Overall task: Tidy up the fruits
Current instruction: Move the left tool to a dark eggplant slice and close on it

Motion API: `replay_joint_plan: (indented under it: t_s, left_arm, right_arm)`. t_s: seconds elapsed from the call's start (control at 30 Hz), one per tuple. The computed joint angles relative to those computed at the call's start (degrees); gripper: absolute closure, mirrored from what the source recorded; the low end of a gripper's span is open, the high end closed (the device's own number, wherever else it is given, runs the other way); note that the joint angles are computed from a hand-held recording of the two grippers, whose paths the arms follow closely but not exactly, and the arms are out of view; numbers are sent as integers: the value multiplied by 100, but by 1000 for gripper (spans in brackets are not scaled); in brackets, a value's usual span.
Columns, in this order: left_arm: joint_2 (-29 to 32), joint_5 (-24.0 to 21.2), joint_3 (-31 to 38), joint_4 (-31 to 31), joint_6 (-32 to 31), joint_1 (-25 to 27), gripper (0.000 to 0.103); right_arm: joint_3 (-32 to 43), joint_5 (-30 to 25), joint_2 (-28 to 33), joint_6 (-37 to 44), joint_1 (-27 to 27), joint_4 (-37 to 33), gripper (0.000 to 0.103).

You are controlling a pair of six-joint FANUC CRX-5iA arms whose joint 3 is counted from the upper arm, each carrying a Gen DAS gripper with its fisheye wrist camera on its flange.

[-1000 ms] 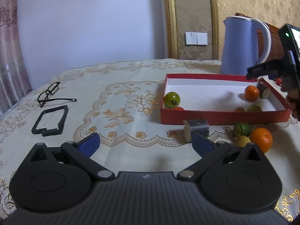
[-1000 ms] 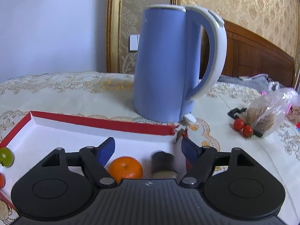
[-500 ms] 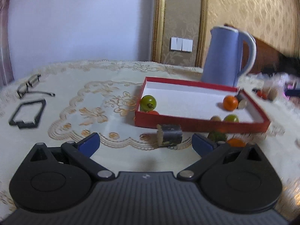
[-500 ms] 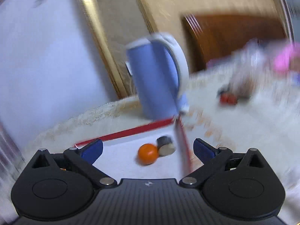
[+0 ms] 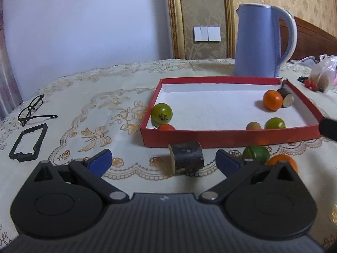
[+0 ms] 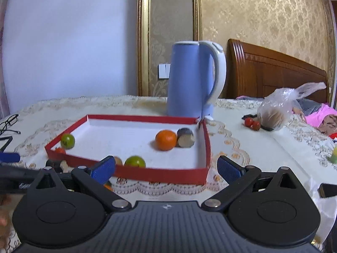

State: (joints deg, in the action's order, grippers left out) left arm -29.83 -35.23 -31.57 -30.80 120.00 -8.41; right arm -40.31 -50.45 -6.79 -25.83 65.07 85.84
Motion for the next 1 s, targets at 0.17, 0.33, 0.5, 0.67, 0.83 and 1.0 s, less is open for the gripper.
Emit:
replay_joint_plan:
  t_s: [0.17, 0.33, 0.5, 0.67, 0.83, 1.0]
  left_arm:
    - [278, -72, 139, 61, 112, 88, 0]
    - [356, -73, 214, -3, 226, 73, 1]
    - [409, 51, 166, 363, -233, 193, 3]
    - [412, 214, 40, 920, -719, 454, 14]
    - [434, 198, 58, 815, -616, 419, 19]
    - [483, 180, 88, 734, -567, 369, 23]
  right_arm:
    - [-85, -124, -44, -62, 96, -84, 0]
    - [-151, -70, -41, -150, 69, 124, 0]
    - [-167, -58, 7, -218, 76, 279, 0]
    - [-152, -143, -4, -282, 108, 178, 0]
    - [-180, -160, -42, -380, 101, 196, 0]
    - [-167, -167, -16, -295, 132, 212, 0]
